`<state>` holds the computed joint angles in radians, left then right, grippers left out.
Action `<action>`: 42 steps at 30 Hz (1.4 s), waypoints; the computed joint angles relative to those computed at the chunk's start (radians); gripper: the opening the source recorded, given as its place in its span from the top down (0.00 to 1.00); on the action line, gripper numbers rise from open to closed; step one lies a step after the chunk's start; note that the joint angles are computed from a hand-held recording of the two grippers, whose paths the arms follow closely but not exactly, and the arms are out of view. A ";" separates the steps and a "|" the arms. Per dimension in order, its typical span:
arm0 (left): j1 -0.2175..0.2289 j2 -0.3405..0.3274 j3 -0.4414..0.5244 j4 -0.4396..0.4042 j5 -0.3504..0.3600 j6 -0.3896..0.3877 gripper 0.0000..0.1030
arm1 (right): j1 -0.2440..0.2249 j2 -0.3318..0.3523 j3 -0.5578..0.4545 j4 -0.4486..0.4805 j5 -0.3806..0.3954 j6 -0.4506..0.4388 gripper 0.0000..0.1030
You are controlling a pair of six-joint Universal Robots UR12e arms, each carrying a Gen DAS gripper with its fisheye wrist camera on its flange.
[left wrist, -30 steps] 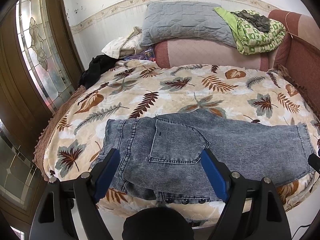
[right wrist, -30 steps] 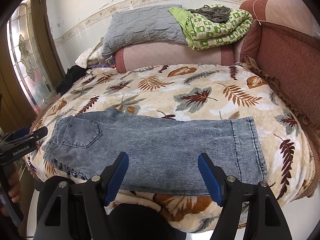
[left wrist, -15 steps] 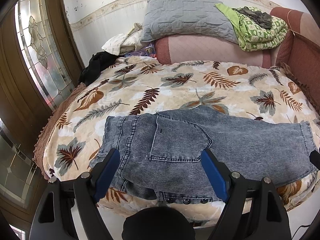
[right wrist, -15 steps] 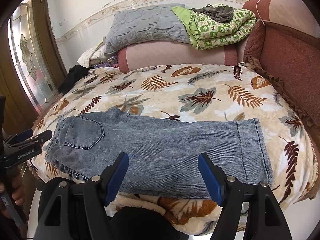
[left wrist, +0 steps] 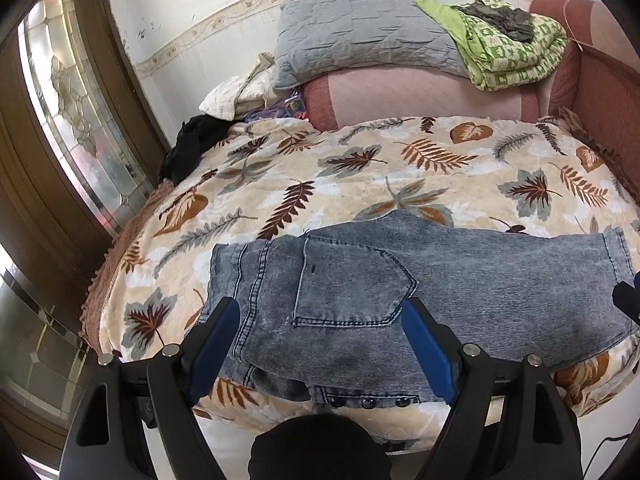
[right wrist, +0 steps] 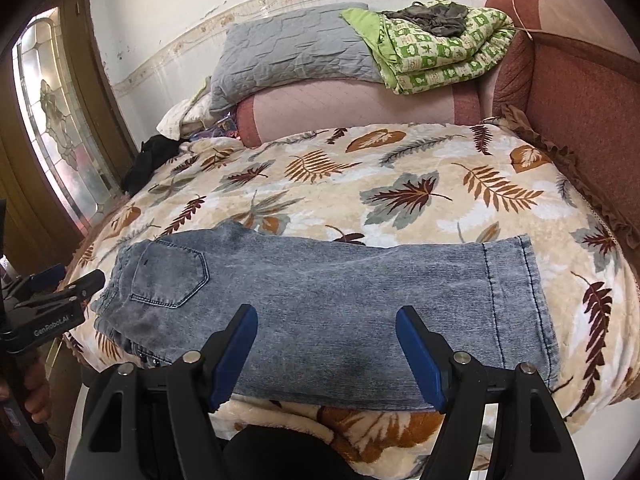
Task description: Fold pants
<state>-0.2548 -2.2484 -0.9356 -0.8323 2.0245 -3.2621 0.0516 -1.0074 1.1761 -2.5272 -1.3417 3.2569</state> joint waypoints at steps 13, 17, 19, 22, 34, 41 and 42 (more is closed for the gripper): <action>-0.025 -0.042 0.108 -0.094 -0.073 0.051 0.19 | -0.019 -0.008 0.001 -0.007 -0.038 0.012 0.27; -0.027 -0.041 0.107 -0.095 -0.071 0.051 0.19 | -0.011 -0.007 -0.012 0.001 -0.088 -0.012 0.27; -0.025 -0.040 0.104 -0.098 -0.071 0.044 0.19 | -0.006 -0.005 -0.022 0.015 -0.115 -0.016 0.27; -0.023 -0.037 0.097 -0.094 -0.069 0.041 0.19 | 0.002 -0.002 -0.037 0.038 -0.164 -0.015 0.27; -0.023 -0.034 0.094 -0.075 -0.068 0.050 0.19 | 0.027 0.011 -0.074 0.084 -0.267 -0.065 0.27; -0.025 -0.030 0.096 -0.052 -0.074 0.065 0.19 | 0.035 0.012 -0.078 0.097 -0.303 -0.080 0.27; -0.025 -0.029 0.095 -0.047 -0.075 0.066 0.19 | 0.035 0.011 -0.076 0.096 -0.308 -0.081 0.27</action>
